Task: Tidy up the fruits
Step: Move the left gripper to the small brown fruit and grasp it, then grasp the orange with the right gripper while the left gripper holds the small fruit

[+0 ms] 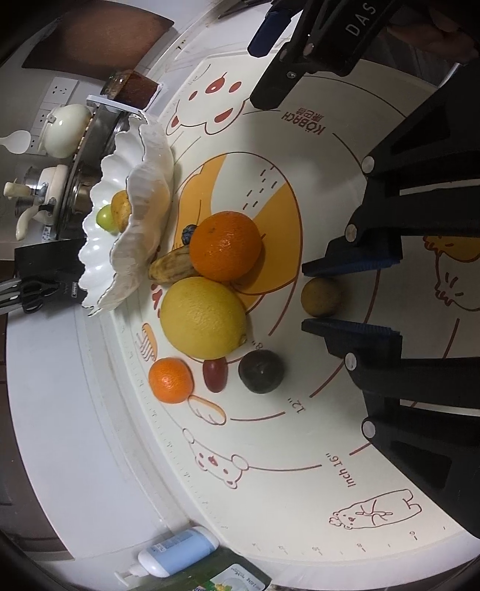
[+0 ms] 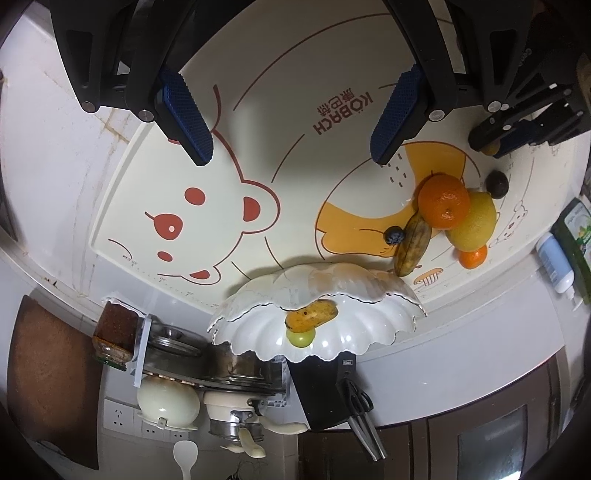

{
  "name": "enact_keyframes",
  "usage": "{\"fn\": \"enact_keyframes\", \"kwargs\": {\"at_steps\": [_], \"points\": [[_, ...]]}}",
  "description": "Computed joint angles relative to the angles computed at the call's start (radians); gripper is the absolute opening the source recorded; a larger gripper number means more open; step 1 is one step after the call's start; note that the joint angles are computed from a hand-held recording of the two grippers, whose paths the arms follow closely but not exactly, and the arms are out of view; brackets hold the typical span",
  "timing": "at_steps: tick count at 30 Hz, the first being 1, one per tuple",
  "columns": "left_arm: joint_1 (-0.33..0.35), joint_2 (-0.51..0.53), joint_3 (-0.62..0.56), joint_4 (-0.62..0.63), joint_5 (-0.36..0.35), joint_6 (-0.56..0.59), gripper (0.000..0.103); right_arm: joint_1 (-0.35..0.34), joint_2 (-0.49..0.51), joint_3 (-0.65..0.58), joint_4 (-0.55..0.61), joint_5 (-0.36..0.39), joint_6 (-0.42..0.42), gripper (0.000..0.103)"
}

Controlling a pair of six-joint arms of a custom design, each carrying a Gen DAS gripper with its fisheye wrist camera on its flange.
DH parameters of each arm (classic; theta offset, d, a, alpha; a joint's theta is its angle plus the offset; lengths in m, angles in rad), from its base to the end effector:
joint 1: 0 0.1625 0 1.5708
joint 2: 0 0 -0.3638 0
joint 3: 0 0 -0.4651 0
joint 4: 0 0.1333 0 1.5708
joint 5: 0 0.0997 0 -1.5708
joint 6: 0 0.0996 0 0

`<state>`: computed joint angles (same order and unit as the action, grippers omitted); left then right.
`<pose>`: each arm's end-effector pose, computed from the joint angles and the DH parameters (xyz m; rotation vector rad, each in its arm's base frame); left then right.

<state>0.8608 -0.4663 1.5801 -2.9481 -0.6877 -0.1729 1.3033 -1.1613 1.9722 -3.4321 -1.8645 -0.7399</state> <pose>-0.2596 -0.6246 -0.1264 0.4799 2.2965 -0.7534 -0.0572 -0.6039 0.1982 0.3340 -2.1997 0.9668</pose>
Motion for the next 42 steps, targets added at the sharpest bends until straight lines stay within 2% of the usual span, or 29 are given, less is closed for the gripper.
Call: {"fn": "enact_keyframes", "kwargs": {"at_steps": [4, 11, 23, 26, 28, 32, 33, 35, 36, 42], "points": [[0.0, -0.006, 0.007, -0.004, -0.001, -0.008, 0.022, 0.006, 0.007, -0.005, 0.009, 0.009, -0.006, 0.088], [-0.004, -0.045, 0.049, -0.049, 0.047, -0.011, 0.022, 0.029, 0.025, -0.025, 0.065, 0.043, -0.029, 0.088], [0.039, -0.112, 0.09, -0.075, 0.113, -0.04, 0.022, 0.105, 0.145, -0.115, 0.14, 0.019, -0.077, 0.087], [0.047, -0.118, 0.09, -0.074, 0.11, -0.043, 0.022, 0.117, 0.173, -0.145, 0.173, 0.002, -0.083, 0.08], [0.05, -0.118, 0.087, -0.073, 0.109, -0.042, 0.022, 0.12, 0.182, -0.161, 0.203, -0.004, -0.081, 0.07], [0.053, -0.116, 0.08, -0.073, 0.107, -0.041, 0.022, 0.12, 0.201, -0.192, 0.262, -0.02, -0.066, 0.063], [0.054, -0.115, 0.079, -0.071, 0.106, -0.043, 0.022, 0.118, 0.205, -0.199, 0.274, -0.022, -0.059, 0.056], [0.054, -0.114, 0.077, -0.071, 0.105, -0.041, 0.022, 0.114, 0.204, -0.203, 0.297, -0.011, -0.054, 0.052], [0.055, -0.115, 0.077, -0.071, 0.104, -0.042, 0.022, 0.114, 0.202, -0.199, 0.294, -0.002, -0.063, 0.047], [0.048, -0.109, 0.069, -0.072, 0.107, -0.037, 0.022, 0.116, 0.189, -0.183, 0.272, -0.002, -0.074, 0.046]]}}
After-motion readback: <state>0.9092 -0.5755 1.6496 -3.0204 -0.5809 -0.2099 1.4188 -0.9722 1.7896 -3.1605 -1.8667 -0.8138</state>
